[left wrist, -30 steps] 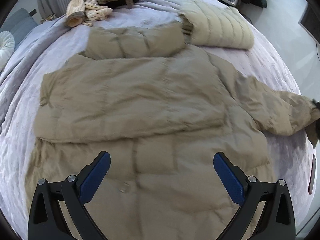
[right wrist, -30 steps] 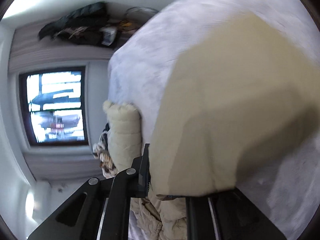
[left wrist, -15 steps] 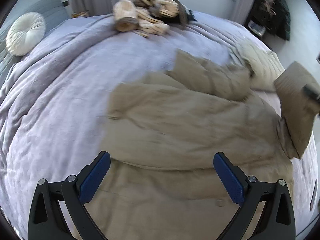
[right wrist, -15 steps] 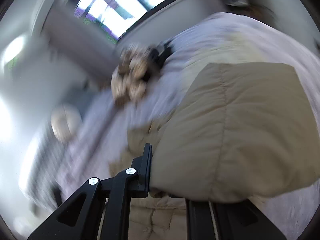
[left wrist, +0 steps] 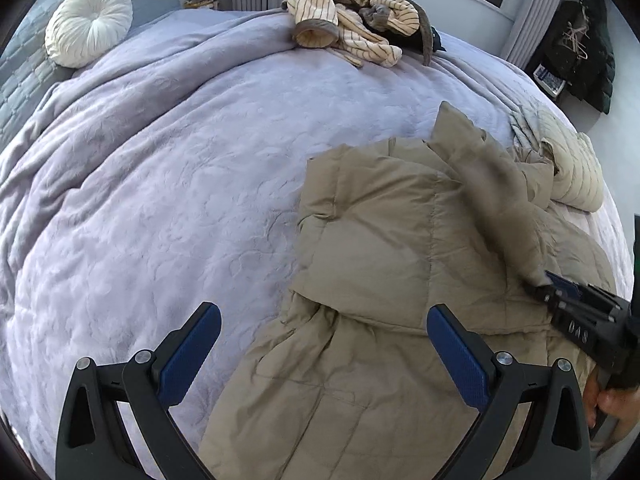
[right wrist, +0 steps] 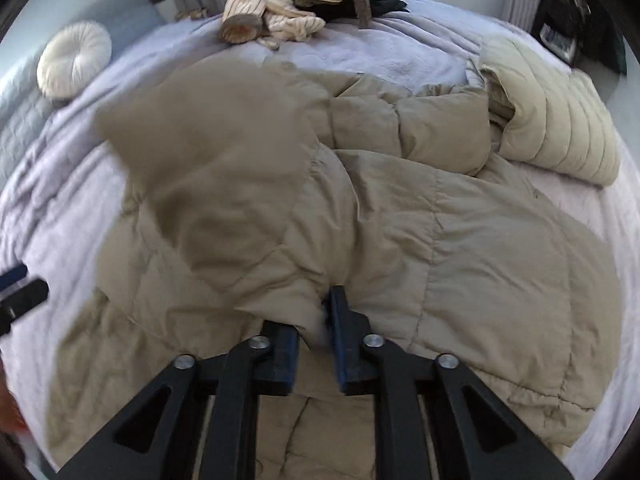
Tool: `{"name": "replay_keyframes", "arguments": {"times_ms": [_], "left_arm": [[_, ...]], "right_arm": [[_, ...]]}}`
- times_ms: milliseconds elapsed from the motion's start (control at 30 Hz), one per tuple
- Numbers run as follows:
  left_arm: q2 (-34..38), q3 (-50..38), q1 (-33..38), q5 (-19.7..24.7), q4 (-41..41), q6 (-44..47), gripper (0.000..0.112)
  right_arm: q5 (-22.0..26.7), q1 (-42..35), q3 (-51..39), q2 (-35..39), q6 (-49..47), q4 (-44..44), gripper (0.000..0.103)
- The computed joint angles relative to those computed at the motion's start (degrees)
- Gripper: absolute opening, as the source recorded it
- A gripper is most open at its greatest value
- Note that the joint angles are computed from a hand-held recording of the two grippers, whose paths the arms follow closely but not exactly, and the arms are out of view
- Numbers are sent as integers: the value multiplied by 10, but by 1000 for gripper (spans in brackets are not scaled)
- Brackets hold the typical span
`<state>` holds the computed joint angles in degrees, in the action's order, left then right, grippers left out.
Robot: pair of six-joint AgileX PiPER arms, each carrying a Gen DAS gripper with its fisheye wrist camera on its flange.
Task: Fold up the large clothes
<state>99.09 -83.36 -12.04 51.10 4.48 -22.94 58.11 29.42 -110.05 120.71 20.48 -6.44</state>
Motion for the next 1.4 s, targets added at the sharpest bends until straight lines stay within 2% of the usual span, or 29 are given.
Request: {"name": "replay_keyframes", "arguments": {"times_ms": [33, 67, 167, 233, 333, 433, 633, 700, 767, 800, 833, 867, 900, 967, 1000, 1033, 1067, 1167, 1300, 1400], "left_arm": [[0, 0, 1, -3, -7, 4, 103], [3, -2, 4, -7, -17, 9, 103], [12, -15, 18, -16, -77, 51, 103], [34, -39, 44, -8, -177, 122, 103], [72, -77, 62, 10, -276, 190, 103], [136, -143, 63, 46, -355, 240, 103], [246, -283, 31, 88, -393, 236, 103], [272, -324, 27, 97, -411, 230, 101], [292, -363, 21, 103, -400, 210, 79], [307, -391, 18, 118, -391, 199, 62], [315, -405, 17, 126, -389, 193, 37], [320, -413, 17, 132, -392, 193, 24], [317, -408, 20, 133, -398, 201, 19], [280, -350, 19, 96, -394, 217, 16], [256, -315, 18, 78, -390, 230, 15], [235, -283, 17, 63, -388, 241, 15], [213, -249, 18, 48, -387, 254, 15], [174, -168, 13, 14, -362, 267, 15], [182, -132, 14, -4, -351, 273, 16], [188, -131, 6, -16, -332, 278, 16]], "right_arm": [[1, 5, 2, -3, 4, -7, 50], [-2, 4, 14, -15, 2, -7, 58], [-7, 7, 50, -50, 6, -11, 58], [-12, 5, 73, -77, 9, 0, 59], [-31, -10, 138, -130, 15, 31, 59], [-61, -68, 231, -198, -1, 123, 59], [-110, -252, 435, -307, -112, 405, 59], [-124, -297, 477, -322, -135, 456, 60], [-150, -339, 515, -332, -175, 522, 60], [-160, -355, 528, -332, -190, 550, 60], [-168, -372, 542, -330, -210, 586, 60], [-176, -386, 554, -328, -231, 623, 60], [-183, -401, 568, -323, -250, 665, 60], [-188, -423, 583, -310, -288, 737, 59], [-188, -431, 585, -306, -302, 759, 56], [-184, -438, 583, -302, -318, 775, 29], [-176, -442, 574, -296, -326, 774, 12], [-164, -431, 526, -286, -314, 698, 12], [-167, -407, 486, -251, -272, 591, 12], [-176, -409, 495, -224, -297, 609, 12]]}}
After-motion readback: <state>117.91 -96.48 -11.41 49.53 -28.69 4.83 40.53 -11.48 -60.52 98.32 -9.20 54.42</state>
